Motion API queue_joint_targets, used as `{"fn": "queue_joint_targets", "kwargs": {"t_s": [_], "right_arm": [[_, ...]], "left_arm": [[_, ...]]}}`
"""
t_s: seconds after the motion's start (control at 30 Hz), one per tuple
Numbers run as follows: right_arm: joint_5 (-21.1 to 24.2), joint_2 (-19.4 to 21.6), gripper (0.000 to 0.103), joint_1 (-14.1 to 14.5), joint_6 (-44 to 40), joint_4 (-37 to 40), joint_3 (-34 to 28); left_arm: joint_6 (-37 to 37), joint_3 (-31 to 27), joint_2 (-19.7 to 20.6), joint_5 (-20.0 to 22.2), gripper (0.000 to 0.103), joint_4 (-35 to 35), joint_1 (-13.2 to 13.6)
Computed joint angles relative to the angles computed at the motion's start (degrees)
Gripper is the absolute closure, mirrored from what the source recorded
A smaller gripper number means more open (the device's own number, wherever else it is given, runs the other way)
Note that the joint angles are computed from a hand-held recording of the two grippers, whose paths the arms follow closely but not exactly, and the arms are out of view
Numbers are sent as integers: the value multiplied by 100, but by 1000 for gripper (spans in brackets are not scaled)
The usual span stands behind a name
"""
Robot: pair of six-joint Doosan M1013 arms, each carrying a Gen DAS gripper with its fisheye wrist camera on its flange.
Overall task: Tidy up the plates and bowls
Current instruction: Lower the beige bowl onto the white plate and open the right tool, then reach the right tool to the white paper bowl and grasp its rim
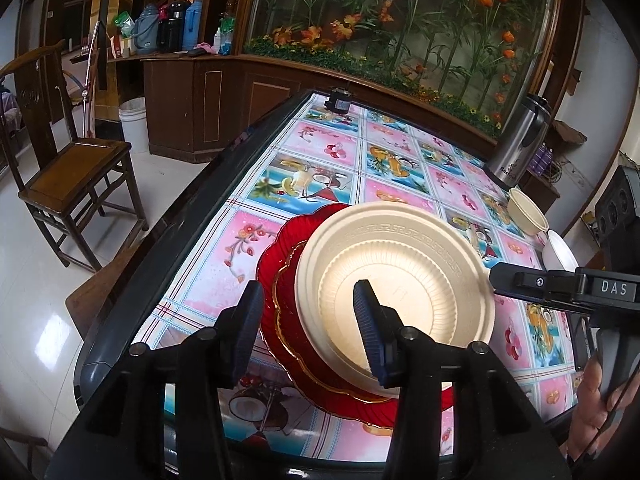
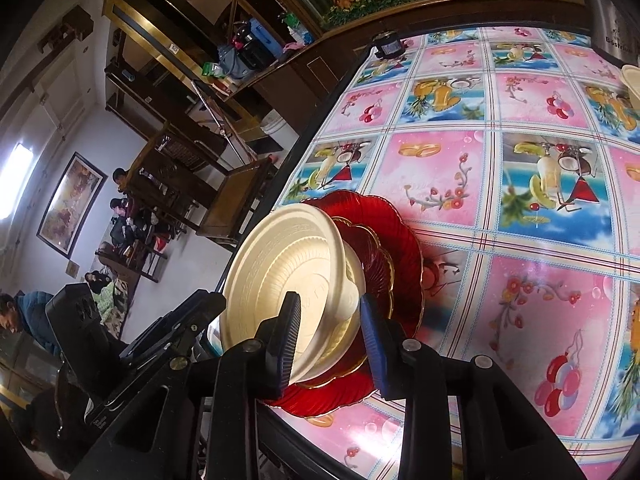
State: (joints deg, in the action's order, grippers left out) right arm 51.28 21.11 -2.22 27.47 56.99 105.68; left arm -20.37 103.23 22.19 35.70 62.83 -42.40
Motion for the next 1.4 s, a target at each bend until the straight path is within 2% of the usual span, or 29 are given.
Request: {"fn": "queue_joint_targets", "kwargs": {"t_s": [0.37,0.67,0.87,1.03,1.13,1.17,1.27,1.4], "right_arm": [[175,4,70,-281,-60,284,-16],[327,37,67,-812,-153,784,-42],[489,107,67,-1239,-203,1116,-90],[397,178,67,-1699,-174,1431,-167],[176,189,67,-1984,-112,1613,-232],[37,189,67,-2078,-80,1663,-266],[-427,180,67,-2290,45,1792,-339],[-1253,211,67,-2399,364,1661,-453]], "left_arm": [[126,-134,-22,-4,58,167,-100],[996,-588,148,-43,58,-132,-246],[2031,-1111,404,-176,58,-682,-359],[3555,-1759,774,-663,58,-1883,-343],[4695,-2311,1097,-734,59,-2878,-325],[5038,-2483,1199,-805,59,-3176,-307],[6065,-3186,1598,-648,59,-4136,-257],[7059,-4080,2098,-421,59,-5251,-168]]}}
